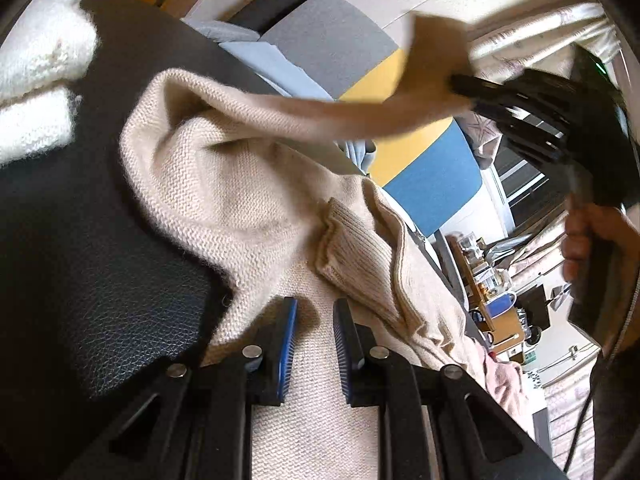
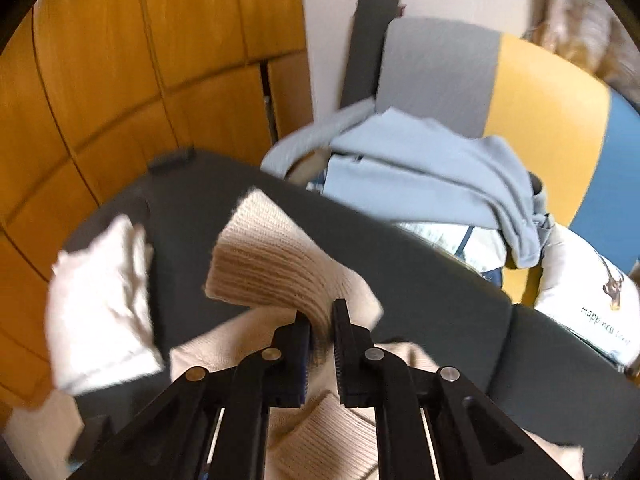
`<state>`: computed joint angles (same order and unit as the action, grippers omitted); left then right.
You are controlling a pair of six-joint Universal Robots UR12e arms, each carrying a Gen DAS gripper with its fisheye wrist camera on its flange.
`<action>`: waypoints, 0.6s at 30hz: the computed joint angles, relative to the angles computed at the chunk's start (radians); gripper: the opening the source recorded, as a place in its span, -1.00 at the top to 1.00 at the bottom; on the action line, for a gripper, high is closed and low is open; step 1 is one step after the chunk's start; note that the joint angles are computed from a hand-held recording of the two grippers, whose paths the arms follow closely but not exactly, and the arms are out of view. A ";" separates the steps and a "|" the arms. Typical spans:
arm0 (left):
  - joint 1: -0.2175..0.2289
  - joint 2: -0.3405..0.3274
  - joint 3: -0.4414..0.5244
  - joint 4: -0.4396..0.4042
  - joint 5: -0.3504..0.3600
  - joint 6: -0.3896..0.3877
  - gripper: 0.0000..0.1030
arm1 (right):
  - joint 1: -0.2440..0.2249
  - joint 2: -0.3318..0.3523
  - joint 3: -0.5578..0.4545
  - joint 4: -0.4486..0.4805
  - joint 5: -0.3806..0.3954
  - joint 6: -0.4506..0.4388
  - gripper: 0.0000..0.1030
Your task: Fold clothes
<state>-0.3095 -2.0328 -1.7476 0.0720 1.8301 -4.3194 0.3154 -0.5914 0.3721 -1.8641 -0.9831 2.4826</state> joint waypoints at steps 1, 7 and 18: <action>0.005 0.002 -0.003 0.005 -0.009 -0.016 0.65 | -0.007 -0.003 -0.003 -0.003 0.020 0.014 0.80; 0.030 0.013 -0.011 -0.002 -0.005 -0.097 0.54 | -0.053 -0.033 0.037 -0.101 0.136 0.132 0.84; 0.006 0.006 0.007 -0.037 0.050 -0.029 0.58 | -0.166 -0.042 0.173 0.161 0.389 0.249 0.76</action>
<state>-0.3033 -2.0265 -1.7401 0.0352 1.8796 -4.3480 0.1499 -0.6332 0.5446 -1.7034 -0.5939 2.7312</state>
